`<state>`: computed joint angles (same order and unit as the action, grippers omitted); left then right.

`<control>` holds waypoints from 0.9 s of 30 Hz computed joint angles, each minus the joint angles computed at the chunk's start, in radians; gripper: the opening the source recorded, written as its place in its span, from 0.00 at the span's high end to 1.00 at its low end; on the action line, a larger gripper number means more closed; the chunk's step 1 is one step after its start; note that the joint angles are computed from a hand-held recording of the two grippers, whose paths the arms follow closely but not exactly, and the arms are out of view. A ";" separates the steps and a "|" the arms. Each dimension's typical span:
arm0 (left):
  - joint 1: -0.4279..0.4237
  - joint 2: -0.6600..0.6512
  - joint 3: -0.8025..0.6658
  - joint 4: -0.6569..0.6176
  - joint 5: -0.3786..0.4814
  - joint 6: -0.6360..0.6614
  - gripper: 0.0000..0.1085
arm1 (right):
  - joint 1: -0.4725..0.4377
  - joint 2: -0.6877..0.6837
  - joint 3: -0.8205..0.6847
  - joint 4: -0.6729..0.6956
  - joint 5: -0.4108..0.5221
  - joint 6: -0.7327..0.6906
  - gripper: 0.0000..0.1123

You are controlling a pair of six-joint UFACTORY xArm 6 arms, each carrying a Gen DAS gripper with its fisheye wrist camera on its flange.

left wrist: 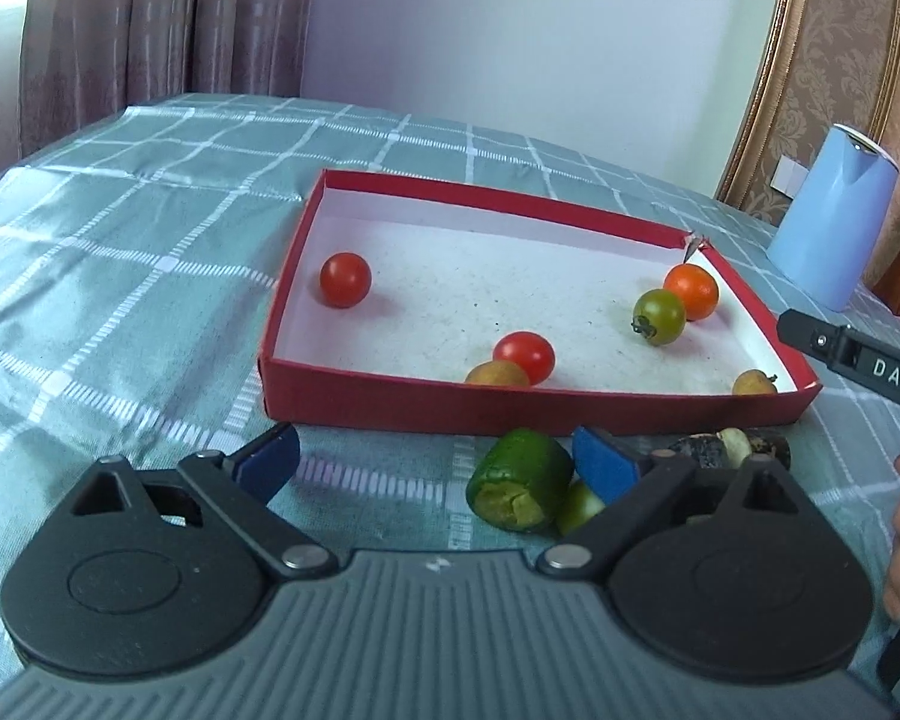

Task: Organize fruits
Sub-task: 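Withdraw both open tools from the tray toward the remaining items, then close the left tool on a cucumber slice while the right tool grasps a dark eggplant piece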

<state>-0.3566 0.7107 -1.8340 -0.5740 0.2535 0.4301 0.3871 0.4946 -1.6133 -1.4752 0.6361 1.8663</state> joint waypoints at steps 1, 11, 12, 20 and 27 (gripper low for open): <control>0.003 0.012 -0.028 0.027 0.027 -0.018 0.16 | 0.000 0.002 -0.002 0.006 -0.001 -0.007 0.28; 0.001 -0.002 -0.018 0.071 0.065 -0.033 0.27 | 0.002 0.006 -0.006 0.023 0.001 -0.027 0.28; 0.005 -0.009 -0.011 0.040 0.073 -0.008 0.27 | 0.002 0.007 -0.007 0.026 -0.001 -0.031 0.28; 0.037 -0.013 -0.029 -0.006 0.130 0.122 0.32 | 0.000 0.012 -0.012 0.042 -0.010 -0.051 0.28; -0.010 -0.018 0.038 0.043 -0.005 0.203 0.46 | 0.003 0.001 0.001 0.006 -0.017 -0.027 0.28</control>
